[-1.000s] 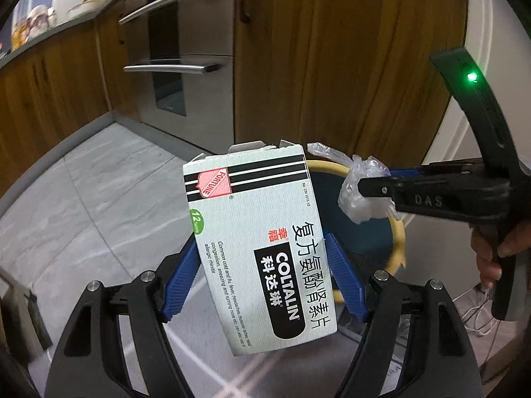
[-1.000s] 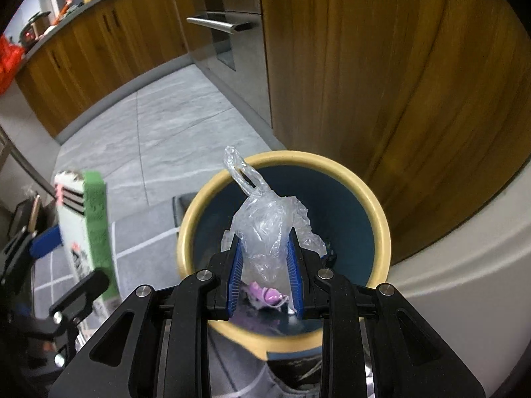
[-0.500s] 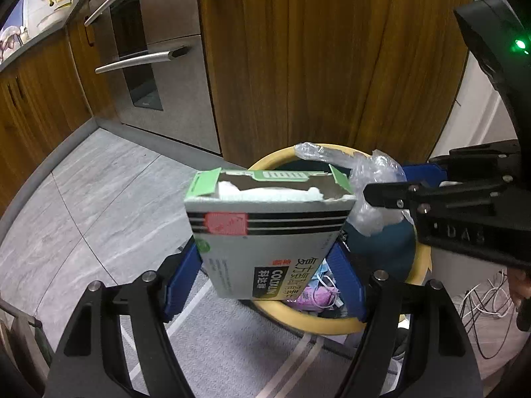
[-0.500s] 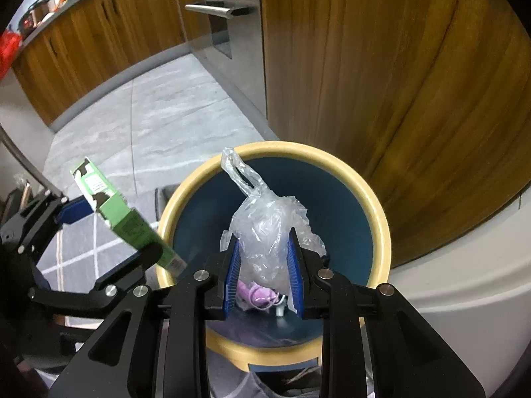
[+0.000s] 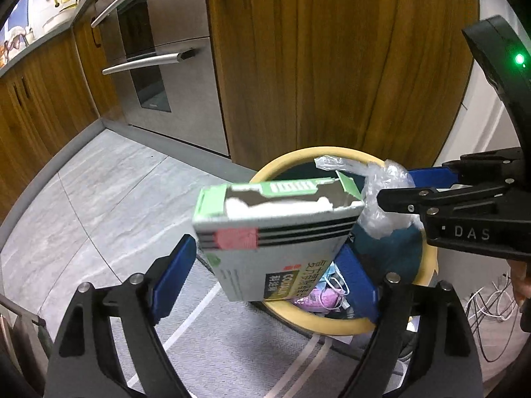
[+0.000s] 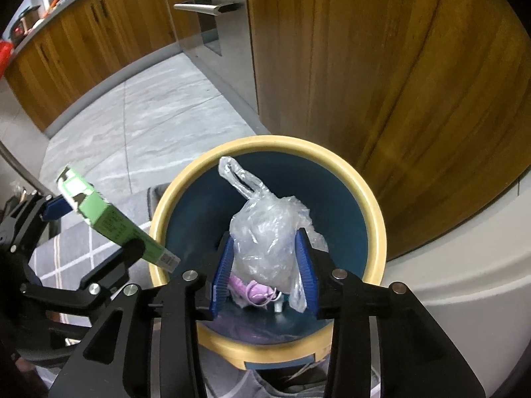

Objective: Collect trash
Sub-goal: 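Open the right tool to drop the bag while the left tool releases the box, then move both tools back over the foil pack and blue mask on the mat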

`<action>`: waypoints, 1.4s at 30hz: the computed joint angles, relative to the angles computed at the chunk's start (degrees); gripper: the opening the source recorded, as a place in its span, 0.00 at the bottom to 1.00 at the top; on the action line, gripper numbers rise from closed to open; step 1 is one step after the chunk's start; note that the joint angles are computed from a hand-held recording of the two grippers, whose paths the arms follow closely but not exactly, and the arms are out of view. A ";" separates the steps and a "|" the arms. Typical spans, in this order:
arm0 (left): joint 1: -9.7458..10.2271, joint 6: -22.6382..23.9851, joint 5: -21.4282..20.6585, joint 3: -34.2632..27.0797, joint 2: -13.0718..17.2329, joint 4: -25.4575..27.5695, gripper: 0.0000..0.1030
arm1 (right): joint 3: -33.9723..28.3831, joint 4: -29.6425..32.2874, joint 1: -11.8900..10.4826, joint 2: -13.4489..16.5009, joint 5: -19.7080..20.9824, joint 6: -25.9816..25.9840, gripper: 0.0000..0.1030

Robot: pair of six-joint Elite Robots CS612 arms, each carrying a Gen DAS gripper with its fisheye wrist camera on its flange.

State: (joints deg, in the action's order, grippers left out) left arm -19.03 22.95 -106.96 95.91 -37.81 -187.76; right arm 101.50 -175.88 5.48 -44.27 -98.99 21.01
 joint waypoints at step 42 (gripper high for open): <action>3.70 -7.90 -5.01 1.47 -4.08 2.72 0.75 | -0.29 3.09 1.43 -1.04 2.63 -3.16 0.60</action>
State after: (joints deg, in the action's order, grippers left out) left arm -15.33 15.05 -111.97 97.38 -41.89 -185.04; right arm 101.21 -172.80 6.91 -45.31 -96.36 17.86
